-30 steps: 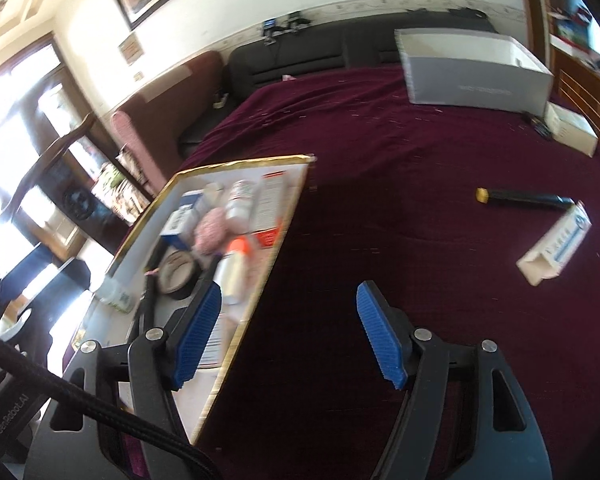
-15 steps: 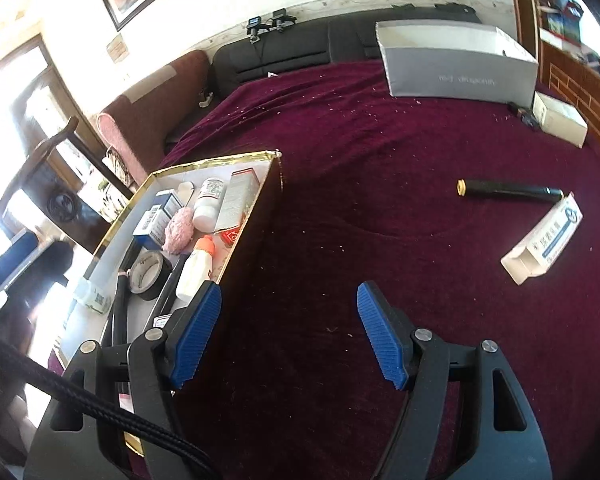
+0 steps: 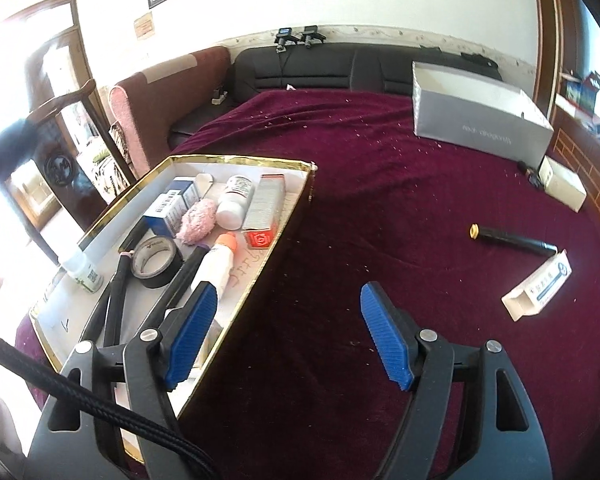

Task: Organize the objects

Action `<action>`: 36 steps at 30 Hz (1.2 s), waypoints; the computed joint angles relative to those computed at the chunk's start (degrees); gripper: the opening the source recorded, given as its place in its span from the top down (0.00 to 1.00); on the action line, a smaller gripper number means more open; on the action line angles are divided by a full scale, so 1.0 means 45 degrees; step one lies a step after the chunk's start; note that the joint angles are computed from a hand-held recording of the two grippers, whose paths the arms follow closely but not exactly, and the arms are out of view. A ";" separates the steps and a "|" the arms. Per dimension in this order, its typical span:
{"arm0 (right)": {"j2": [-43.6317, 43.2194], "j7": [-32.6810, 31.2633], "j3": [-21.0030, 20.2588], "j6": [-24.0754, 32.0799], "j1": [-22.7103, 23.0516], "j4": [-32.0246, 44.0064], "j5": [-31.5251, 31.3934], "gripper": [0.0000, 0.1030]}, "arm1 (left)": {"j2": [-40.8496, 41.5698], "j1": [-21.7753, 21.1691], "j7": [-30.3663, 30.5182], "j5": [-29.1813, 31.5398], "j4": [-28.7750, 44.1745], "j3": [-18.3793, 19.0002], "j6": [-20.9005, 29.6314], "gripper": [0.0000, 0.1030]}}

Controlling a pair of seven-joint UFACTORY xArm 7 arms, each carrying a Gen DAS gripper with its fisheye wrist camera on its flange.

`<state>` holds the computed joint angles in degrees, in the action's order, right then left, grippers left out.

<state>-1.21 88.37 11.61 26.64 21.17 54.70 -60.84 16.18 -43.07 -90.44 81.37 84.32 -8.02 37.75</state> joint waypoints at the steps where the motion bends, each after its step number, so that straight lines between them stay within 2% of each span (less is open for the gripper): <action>1: 0.0029 0.0032 0.0066 0.0226 0.0058 0.0097 -0.0128 0.26 | -0.0062 0.0043 -0.0057 -0.0074 -0.0080 0.0015 -0.0017 0.08; 3: 0.0056 0.0186 0.0177 0.0685 0.0204 0.0262 -0.0466 0.23 | -0.0192 0.0077 -0.0416 -0.0091 -0.0271 0.0002 -0.0052 0.08; 10: 0.0154 0.0726 0.0382 0.1601 0.0676 0.0675 -0.1358 0.21 | -0.0930 0.0619 -0.1383 -0.0258 -0.1125 -0.0177 -0.0389 0.06; 13: 0.0291 0.0585 0.0376 0.1647 0.0844 0.0859 -0.1334 0.21 | -0.1252 0.0899 -0.1845 -0.0261 -0.1547 -0.0271 -0.0599 0.06; 16: 0.0470 0.0459 0.0388 0.1800 0.1038 0.1074 -0.1336 0.21 | -0.1573 0.1061 -0.2370 0.0018 -0.1975 -0.0411 -0.0264 0.06; 21: 0.0844 -0.0099 0.0363 0.2211 0.1442 0.1631 -0.1069 0.20 | -0.1891 0.1416 -0.2699 0.0158 -0.2512 -0.0630 -0.0128 0.06; 26: 0.1484 -0.1097 0.0063 0.1593 0.1578 0.2402 0.0126 0.20 | -0.2130 0.1730 -0.3011 0.0172 -0.2999 -0.0775 -0.0047 0.06; 29: 0.1716 -0.0885 -0.0138 0.1464 0.1791 0.2603 0.0331 0.19 | -0.2256 0.1918 -0.3049 0.0053 -0.3299 -0.0835 -0.0038 0.06; 36: 0.2221 -0.1002 -0.0322 0.2079 0.2378 0.3017 0.0599 0.20 | -0.2237 0.2415 -0.2920 -0.0624 -0.3764 -0.0788 -0.0567 0.06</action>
<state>8.79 83.86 10.16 35.99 31.88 68.28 -58.15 6.11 -32.21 -103.59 78.56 67.38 -11.57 35.20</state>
